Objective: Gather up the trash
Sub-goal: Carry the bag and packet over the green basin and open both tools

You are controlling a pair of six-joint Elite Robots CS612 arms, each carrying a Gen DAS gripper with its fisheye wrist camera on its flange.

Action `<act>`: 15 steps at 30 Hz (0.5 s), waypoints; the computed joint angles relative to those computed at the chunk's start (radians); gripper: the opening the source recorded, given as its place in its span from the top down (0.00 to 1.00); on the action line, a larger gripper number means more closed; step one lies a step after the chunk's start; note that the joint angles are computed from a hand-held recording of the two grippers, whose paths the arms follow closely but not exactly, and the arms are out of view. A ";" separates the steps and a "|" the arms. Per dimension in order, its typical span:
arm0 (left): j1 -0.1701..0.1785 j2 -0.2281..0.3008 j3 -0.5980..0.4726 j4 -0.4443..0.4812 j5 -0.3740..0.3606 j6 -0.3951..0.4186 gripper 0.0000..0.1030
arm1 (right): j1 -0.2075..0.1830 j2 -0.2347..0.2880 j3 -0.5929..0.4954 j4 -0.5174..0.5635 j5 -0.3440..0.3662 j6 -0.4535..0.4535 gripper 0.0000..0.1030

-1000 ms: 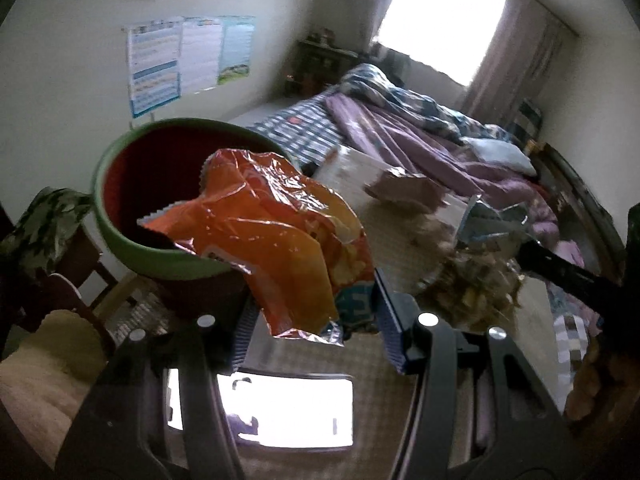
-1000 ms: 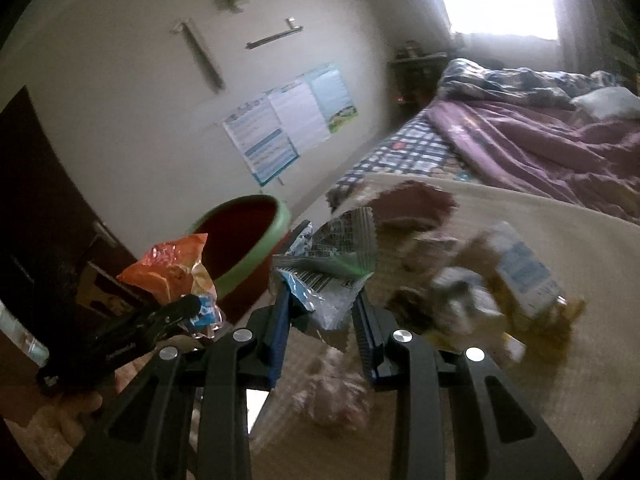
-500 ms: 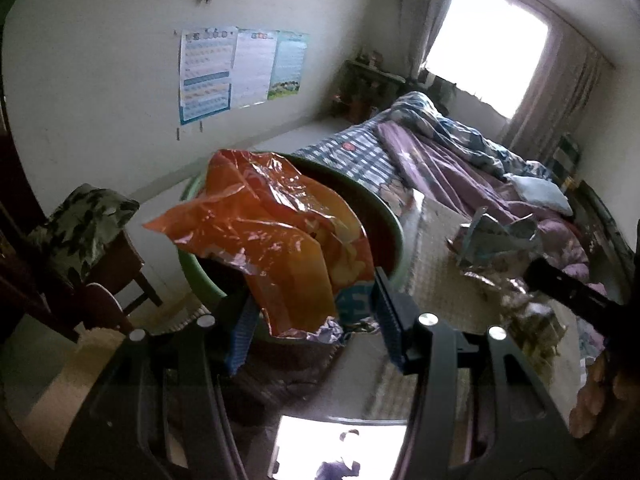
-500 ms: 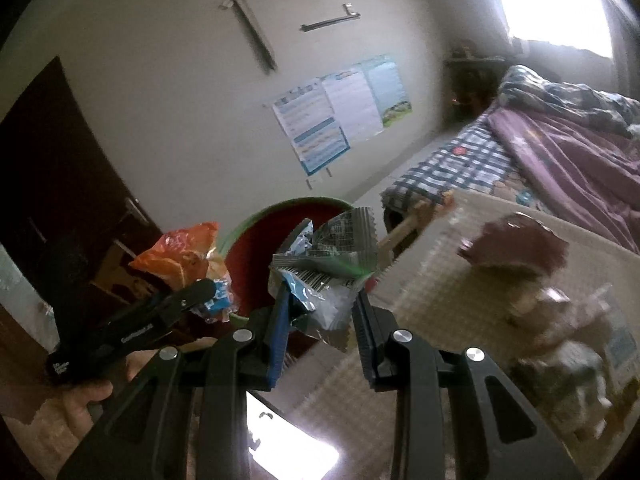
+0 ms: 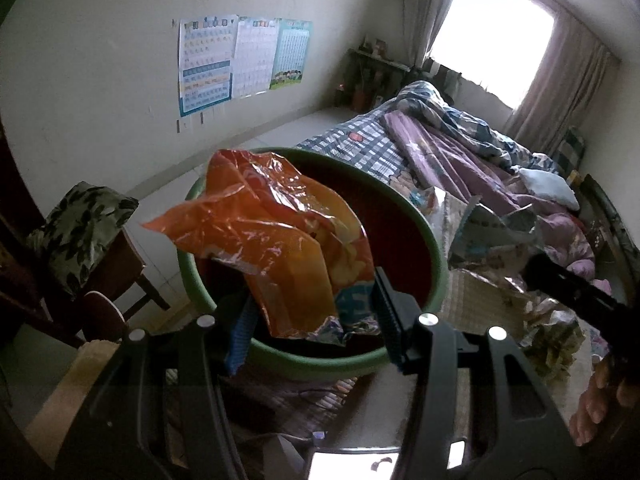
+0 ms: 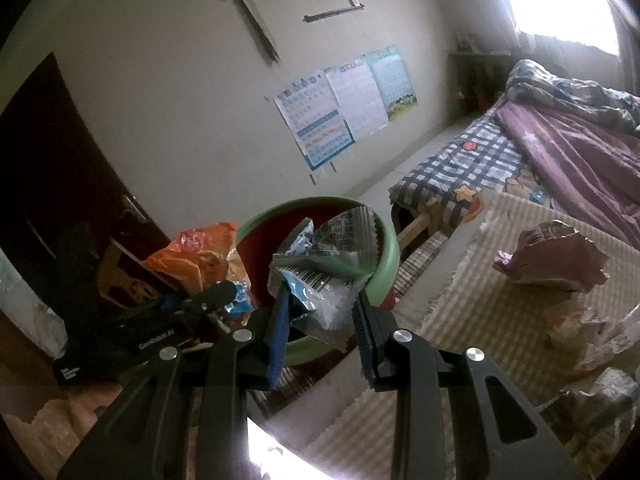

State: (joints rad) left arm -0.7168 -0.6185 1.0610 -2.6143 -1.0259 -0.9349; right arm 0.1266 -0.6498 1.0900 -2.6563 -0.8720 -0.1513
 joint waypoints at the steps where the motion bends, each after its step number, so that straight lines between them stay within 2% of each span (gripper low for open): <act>1: 0.003 0.001 0.000 -0.001 -0.004 0.001 0.50 | 0.001 0.003 -0.006 0.003 -0.003 0.002 0.71; 15: 0.018 0.009 -0.002 0.017 -0.026 -0.020 0.50 | 0.021 0.048 -0.084 0.087 -0.007 -0.023 0.70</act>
